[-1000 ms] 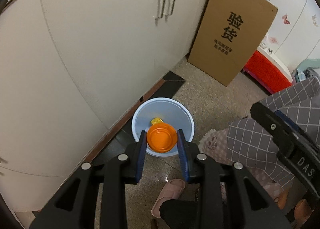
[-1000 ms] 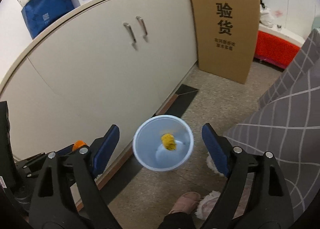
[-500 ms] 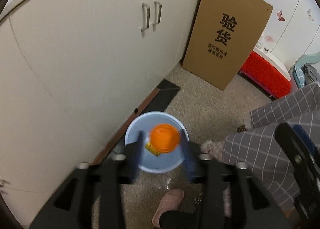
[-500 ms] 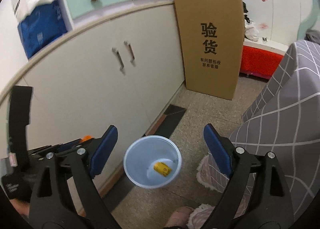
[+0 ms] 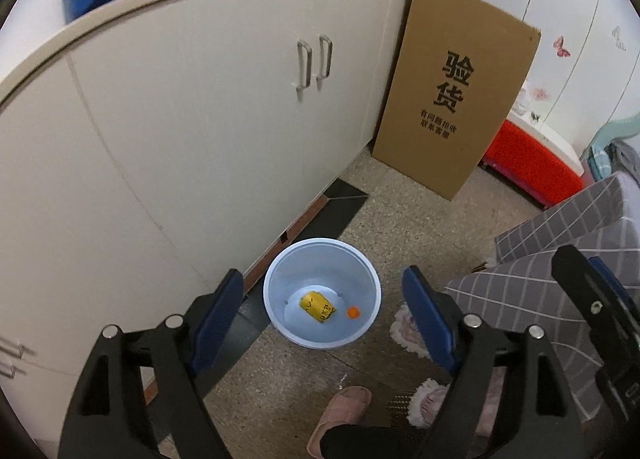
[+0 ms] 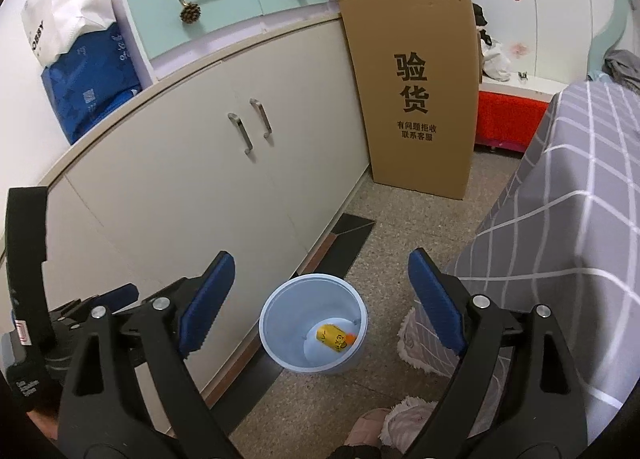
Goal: Collect trash
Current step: 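Return to the table and grasp the teal toothpaste tube with the left tool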
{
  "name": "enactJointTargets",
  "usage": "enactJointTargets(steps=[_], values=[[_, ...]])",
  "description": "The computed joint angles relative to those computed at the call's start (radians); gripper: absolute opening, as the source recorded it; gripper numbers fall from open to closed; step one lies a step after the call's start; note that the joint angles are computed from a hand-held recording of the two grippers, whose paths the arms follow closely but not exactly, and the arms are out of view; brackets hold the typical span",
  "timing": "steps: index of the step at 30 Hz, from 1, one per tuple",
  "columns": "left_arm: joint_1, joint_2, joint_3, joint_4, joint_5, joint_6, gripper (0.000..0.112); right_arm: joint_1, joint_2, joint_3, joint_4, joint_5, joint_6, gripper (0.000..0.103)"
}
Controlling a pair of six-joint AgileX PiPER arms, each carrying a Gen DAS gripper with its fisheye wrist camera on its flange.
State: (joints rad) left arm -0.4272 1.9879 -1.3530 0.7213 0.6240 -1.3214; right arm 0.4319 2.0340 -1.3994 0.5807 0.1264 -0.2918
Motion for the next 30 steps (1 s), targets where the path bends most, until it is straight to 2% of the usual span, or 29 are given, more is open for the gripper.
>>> enactJointTargets(steps=[4,9,12,15,17,26,30], values=[[-0.052,-0.091,0.055,0.053,0.038,-0.078,0.08,-0.007,-0.085,0.079,0.123,-0.008,-0.117,0.087],[-0.153,-0.169,0.074,0.096,0.088,-0.139,0.08,-0.039,-0.231,0.208,0.449,-0.003,-0.436,0.087],[-0.229,-0.174,0.034,0.108,0.132,-0.144,0.08,-0.075,-0.333,0.291,0.576,0.008,-0.563,0.088],[-0.303,-0.155,-0.035,0.106,0.177,-0.127,0.08,-0.125,-0.429,0.37,0.607,0.018,-0.597,0.089],[-0.345,-0.135,-0.083,0.094,0.186,-0.11,0.08,-0.172,-0.484,0.408,0.569,0.031,-0.567,0.089],[-0.474,0.092,-0.482,-0.058,0.263,0.105,0.08,-0.503,-0.63,0.529,0.632,0.189,-0.699,0.089],[-0.51,0.254,-0.763,-0.137,0.361,0.241,0.08,-0.655,-0.642,0.546,0.637,0.256,-0.747,0.089]])
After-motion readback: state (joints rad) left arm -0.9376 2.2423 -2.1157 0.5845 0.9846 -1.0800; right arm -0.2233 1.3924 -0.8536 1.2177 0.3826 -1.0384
